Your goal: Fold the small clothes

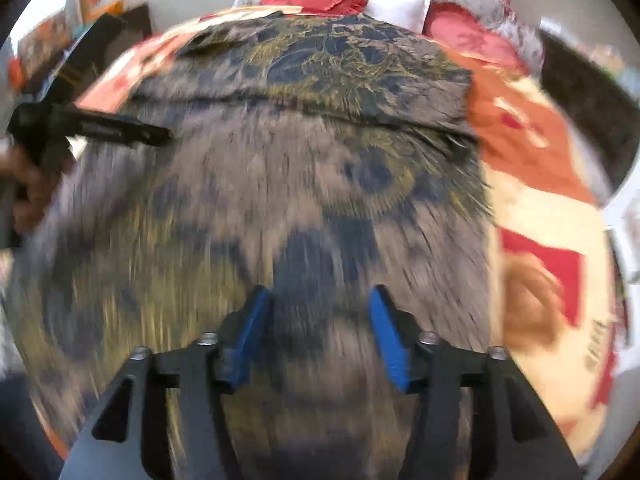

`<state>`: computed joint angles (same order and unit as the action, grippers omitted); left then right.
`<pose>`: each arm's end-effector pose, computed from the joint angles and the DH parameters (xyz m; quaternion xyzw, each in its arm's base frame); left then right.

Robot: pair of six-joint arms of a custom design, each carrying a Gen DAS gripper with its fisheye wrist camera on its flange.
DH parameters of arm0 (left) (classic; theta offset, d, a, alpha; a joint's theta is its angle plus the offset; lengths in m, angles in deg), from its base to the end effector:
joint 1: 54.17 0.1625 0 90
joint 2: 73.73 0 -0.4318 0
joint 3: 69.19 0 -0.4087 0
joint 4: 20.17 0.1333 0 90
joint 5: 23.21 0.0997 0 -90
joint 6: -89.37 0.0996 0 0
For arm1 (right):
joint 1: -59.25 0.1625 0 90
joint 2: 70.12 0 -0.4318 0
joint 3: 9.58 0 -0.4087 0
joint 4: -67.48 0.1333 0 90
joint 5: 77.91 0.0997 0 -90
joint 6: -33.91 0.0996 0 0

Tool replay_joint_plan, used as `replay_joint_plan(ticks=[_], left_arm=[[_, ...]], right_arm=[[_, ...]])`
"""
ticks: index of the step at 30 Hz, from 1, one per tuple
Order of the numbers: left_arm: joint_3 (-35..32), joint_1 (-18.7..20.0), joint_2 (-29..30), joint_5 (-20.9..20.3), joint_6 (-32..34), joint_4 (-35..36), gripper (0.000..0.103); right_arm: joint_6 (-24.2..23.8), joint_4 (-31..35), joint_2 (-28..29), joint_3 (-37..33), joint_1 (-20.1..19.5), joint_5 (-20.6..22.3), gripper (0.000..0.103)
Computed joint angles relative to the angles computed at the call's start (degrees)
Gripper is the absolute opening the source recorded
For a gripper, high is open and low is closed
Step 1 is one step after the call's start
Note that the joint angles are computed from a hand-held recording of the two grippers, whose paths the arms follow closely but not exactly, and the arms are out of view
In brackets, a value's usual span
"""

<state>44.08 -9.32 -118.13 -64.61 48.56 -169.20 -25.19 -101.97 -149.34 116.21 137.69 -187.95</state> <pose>-0.2381 -0.5303 0.0015 0.0697 0.9061 -0.2223 0.3532 -0.0023 -0.5061 0.2654 0.3356 -0.8842 0.1309 0.2973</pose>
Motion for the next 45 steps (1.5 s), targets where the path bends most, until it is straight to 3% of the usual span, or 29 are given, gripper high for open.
replay_joint_plan(ticks=[3,5,7,10,12,14,16,17,21,26,28,32,37,40,43,45], left_arm=[[6.62,-3.85,-4.47,-0.95,-4.28,3.94,0.085],[11.47,-6.05,-7.78,-2.42,-5.62,1.14,0.085],[16.85,-8.81,-11.94,-0.22,-11.07,1.21,0.085],[22.64,-10.17,-17.75,1.72,-20.18,2.33,0.085],[25.92,-8.24,-19.43,-2.78,-18.99,-6.74,0.085],[28.41,-8.80,-19.44,-4.34,-16.99,-14.00,0.085],[28.92,-8.03,-17.98,-10.20,-11.93,-21.30,0.085],[28.92,-7.57,-17.13,-13.05,-10.53,-23.60,0.085],[28.58,-7.97,-16.78,-17.18,-8.20,-23.55,0.085],[31.41,-4.03,-16.26,-29.45,-6.23,-37.08,0.085],[32.58,-3.42,-15.60,-32.76,-6.53,-41.00,0.080],[33.33,-4.91,-16.12,-32.63,-8.08,-40.21,0.066],[32.63,-6.82,-16.27,-29.60,-9.41,-33.65,0.027],[32.93,-7.91,-15.48,-26.93,-10.55,-33.14,0.022],[33.53,-9.62,-15.10,-24.82,-12.31,-33.30,0.023],[33.01,-9.97,-14.43,-24.22,-12.21,-32.93,0.027]], right_arm=[[7.19,8.99,-5.69,0.36,-4.89,6.62,0.070],[11.48,15.21,-8.29,-0.61,-8.54,12.54,0.070],[12.32,16.42,-9.21,-0.45,-10.21,15.63,0.070],[12.01,13.36,-9.15,0.84,-9.91,15.20,0.071],[12.15,10.98,-8.96,1.68,-9.21,14.21,0.072],[12.18,8.66,-8.79,2.59,-9.40,14.39,0.073],[12.11,7.18,-8.71,3.20,-9.42,14.56,0.073],[12.07,7.33,-8.81,3.11,-9.48,14.55,0.073],[12.51,8.01,-9.00,2.92,-9.28,13.84,0.073],[13.40,7.91,-9.63,2.97,-8.11,12.05,0.073],[13.49,7.63,-11.37,3.49,-8.31,12.76,0.068],[10.14,3.34,-17.73,6.19,-11.58,16.84,0.067],[10.09,-1.65,-23.08,7.90,-18.63,18.04,0.067],[11.16,2.83,-25.70,7.48,-23.82,21.94,0.067],[9.55,8.39,-27.54,7.31,-27.63,28.00,0.067],[8.74,12.22,-26.64,6.38,-28.28,29.38,0.067]])
